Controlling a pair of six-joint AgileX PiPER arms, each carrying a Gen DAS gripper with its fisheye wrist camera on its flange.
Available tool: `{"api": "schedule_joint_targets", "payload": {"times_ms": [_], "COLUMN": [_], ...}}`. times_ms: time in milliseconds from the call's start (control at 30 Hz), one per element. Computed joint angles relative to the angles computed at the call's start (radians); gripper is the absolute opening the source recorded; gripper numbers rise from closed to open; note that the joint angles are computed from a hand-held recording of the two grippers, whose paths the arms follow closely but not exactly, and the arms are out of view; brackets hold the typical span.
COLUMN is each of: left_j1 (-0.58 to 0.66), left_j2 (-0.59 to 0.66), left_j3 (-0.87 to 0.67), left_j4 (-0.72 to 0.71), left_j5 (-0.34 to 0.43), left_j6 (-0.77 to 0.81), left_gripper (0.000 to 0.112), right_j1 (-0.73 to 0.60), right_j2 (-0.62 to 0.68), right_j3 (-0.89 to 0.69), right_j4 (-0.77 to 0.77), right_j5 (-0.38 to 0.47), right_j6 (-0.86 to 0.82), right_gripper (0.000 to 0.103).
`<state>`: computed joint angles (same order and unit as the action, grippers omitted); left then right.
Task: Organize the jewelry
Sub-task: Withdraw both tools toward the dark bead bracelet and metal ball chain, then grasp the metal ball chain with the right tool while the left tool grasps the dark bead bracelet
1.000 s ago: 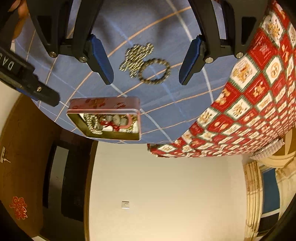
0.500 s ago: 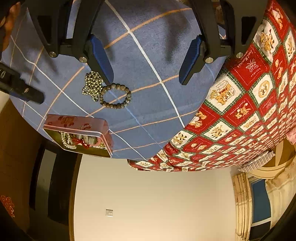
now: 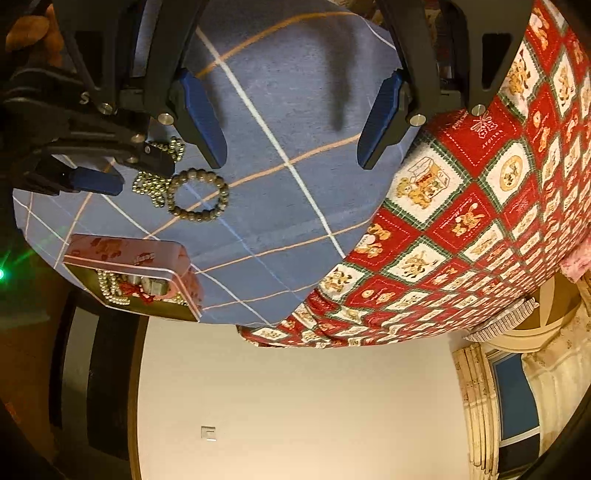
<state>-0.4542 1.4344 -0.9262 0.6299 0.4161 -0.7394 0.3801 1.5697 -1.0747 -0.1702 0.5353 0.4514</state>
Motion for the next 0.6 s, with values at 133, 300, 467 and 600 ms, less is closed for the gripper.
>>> {"api": "schedule_joint_targets", "payload": {"times_ms": [133,300,467,600], "left_j1": [0.004,0.009,0.006,0.021], "left_j2": [0.008,0.008,0.011,0.019], "left_j3": [-0.004,-0.005,-0.011,-0.017], "left_j4": [0.007,-0.003,-0.037,-0.107], "left_j5": [0.007,0.005,0.006,-0.004], "left_j6": [-0.01,0.006,0.032,0.092], "left_gripper": [0.073,0.073,0.073,0.073], "right_j1": [0.027,0.024,-0.015,-0.078], "right_j2": [0.015,-0.002,-0.031,-0.081], "right_j3": [-0.007,0.001,0.034,0.087], "right_j4": [-0.085,-0.059,0.021,0.103], "right_j5": [0.022,0.027,0.0,-0.041], "right_j6": [0.049,-0.017,-0.083,-0.135], "right_gripper": [0.064,0.025,0.017,0.016]}}
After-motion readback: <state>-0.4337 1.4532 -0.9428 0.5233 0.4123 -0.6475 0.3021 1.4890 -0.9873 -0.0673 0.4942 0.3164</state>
